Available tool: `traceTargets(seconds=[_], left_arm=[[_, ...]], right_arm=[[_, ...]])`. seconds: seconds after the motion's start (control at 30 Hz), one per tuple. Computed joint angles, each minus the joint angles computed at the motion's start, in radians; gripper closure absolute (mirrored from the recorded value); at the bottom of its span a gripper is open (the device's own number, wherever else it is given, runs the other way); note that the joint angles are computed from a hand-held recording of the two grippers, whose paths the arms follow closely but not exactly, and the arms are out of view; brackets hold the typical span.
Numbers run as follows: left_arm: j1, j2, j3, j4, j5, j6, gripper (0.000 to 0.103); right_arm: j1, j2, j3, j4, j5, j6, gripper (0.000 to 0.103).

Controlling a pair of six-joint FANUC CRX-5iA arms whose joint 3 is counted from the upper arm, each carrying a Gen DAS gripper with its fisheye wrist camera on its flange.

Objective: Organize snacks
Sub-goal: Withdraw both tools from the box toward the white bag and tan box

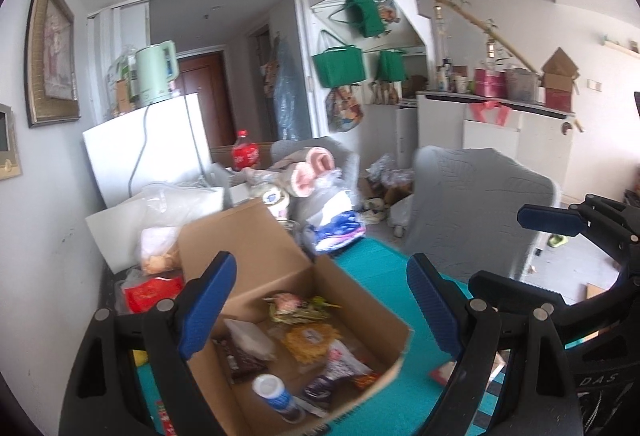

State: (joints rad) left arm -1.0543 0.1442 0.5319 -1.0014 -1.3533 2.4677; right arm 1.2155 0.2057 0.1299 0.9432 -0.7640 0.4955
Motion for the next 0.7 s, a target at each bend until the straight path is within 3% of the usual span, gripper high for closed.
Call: traceTargets(seconds=[0.2,0.7], left_arm=[[-0.028,0.012,-0.009,0.045,0.059,0.003,0.015],[-0.042,0.034,-0.083,0.158,0.196,0.025,0.015]], right_arm=[[0.028,-0.093,-0.137,0.086,-0.067,-0.151,0.024],[0.096,-0.220,-0.359,0.126,-0.227,-0.384,0.024]])
